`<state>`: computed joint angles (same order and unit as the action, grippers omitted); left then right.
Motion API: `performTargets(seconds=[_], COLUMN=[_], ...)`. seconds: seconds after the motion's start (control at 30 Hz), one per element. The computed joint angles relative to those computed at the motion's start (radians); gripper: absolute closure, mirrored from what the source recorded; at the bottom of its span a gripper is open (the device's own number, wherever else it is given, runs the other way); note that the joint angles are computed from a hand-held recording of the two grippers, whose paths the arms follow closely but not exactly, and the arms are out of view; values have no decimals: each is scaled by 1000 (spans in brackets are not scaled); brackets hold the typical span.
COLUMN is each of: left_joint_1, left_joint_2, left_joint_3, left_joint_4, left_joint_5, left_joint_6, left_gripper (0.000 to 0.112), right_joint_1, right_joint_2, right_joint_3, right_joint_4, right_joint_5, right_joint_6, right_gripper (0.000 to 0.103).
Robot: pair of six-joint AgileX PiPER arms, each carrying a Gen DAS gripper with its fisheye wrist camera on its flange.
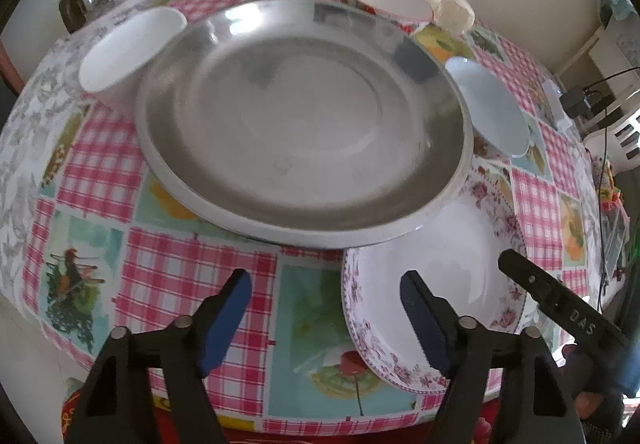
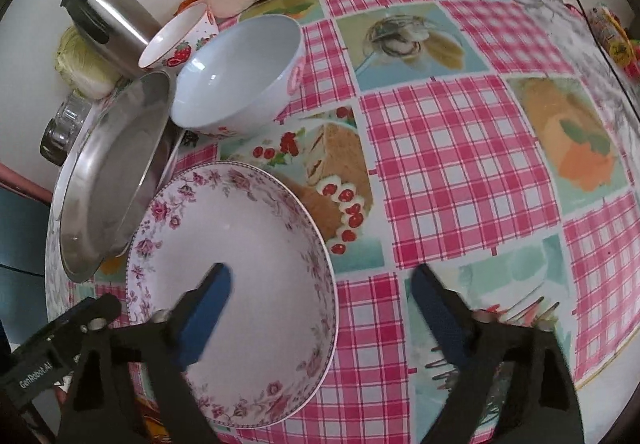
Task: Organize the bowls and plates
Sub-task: 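Close both grippers on the floral plate rim and lift it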
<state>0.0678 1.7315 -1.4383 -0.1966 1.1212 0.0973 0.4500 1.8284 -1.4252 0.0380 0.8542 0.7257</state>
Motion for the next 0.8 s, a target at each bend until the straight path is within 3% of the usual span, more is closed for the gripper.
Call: performTargets(seconds=[0.17,0.27,0.33,0.43,0.6,0.8], left_joint_1=[-24,-35,-37,-40,-20,-23], left_joint_2=[56,84,101,125,153,153], left_joint_3=[-33,-47,-58,-74,-94,-86], left_joint_4=[3,8,7,7,-23,-47], left_joint_5=[29,41,47,55,66,67], left_joint_6=[-17,-31,-39,-58,-65,-34], left_gripper=[55,64,68,69,68,77], right_joint_1=[-18,-28,-28,-35,-43,-59], right_joint_2=[13,10,14,15,15,-17], right_joint_3=[6,17,13,17,29,56], right_joint_4=[55,90,94,119,127,131], right_joint_5=[-24,-45,-42,-45,-57,-56], right_joint_6=[-49,-77,-87,-110,-114,-119], right_gripper=[35,47,67,82,87,87])
